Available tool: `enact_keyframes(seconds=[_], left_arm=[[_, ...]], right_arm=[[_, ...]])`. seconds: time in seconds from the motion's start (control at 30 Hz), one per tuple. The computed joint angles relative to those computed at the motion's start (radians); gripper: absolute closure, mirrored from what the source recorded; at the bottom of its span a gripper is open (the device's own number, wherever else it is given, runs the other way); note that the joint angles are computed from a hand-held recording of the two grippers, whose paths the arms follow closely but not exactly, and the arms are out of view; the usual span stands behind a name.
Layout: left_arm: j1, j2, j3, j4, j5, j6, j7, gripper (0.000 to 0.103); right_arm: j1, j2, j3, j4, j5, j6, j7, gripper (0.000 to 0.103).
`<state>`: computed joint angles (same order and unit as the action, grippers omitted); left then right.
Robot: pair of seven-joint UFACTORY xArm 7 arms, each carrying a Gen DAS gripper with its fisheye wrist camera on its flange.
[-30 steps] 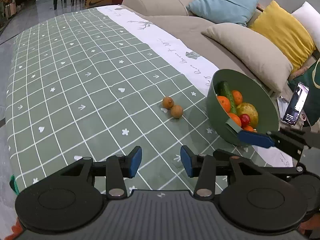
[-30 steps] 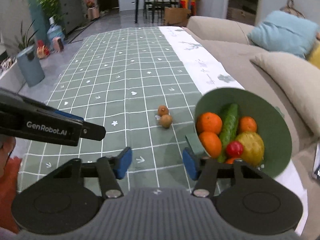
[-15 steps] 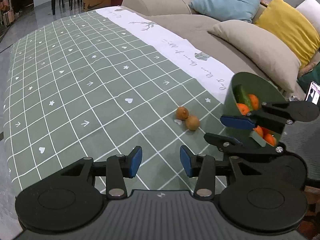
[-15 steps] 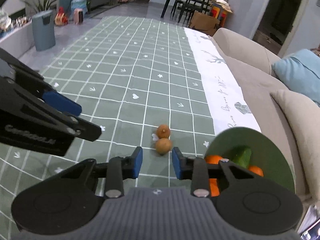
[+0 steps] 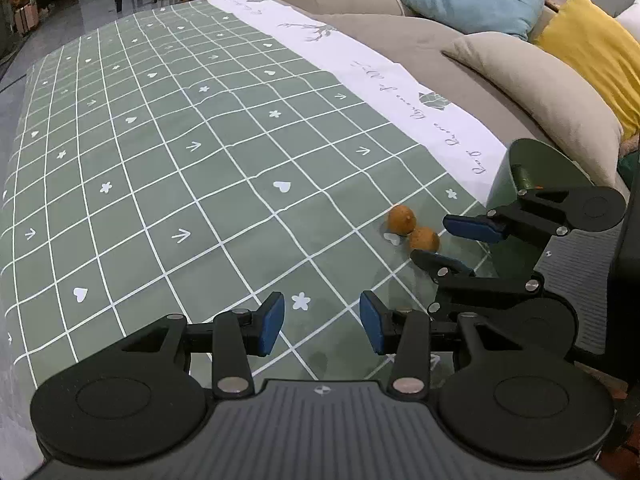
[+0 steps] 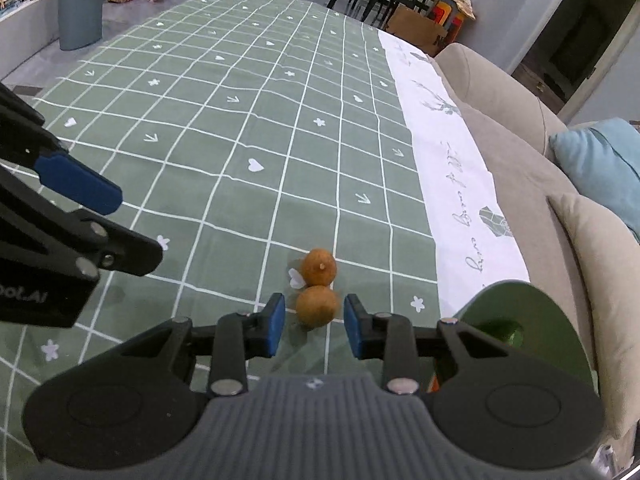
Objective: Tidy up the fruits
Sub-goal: 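Grasp a small brown fruit with the left tool while the right tool grasps another, then carry both small brown fruits over the green colander with both tools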
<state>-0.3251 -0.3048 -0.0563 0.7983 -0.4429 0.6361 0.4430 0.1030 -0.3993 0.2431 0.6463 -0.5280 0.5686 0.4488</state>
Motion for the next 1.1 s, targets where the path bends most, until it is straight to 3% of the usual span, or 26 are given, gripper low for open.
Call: enact_keyframes(seconds=[0.43,0.8,1.1], left_arm=[[0.003,0.015,0.009,0.024,-0.040,0.011,0.014,0.052],[-0.033,0.061,-0.012,0.082,-0.102,-0.001,0.059,0.056],[-0.049,0.210,-0.081,0.166,-0.070,-0.058,0.008,0.066]], right_arm=[[0.021,0.030,-0.015,0.019,-0.026,0.030,-0.036,0.083],[0.009,-0.254,-0.055,-0.056,0.151,0.035,-0.071,0.083],[-0.107,-0.421,-0.071,-0.120,0.223,0.107,-0.052,0.083]])
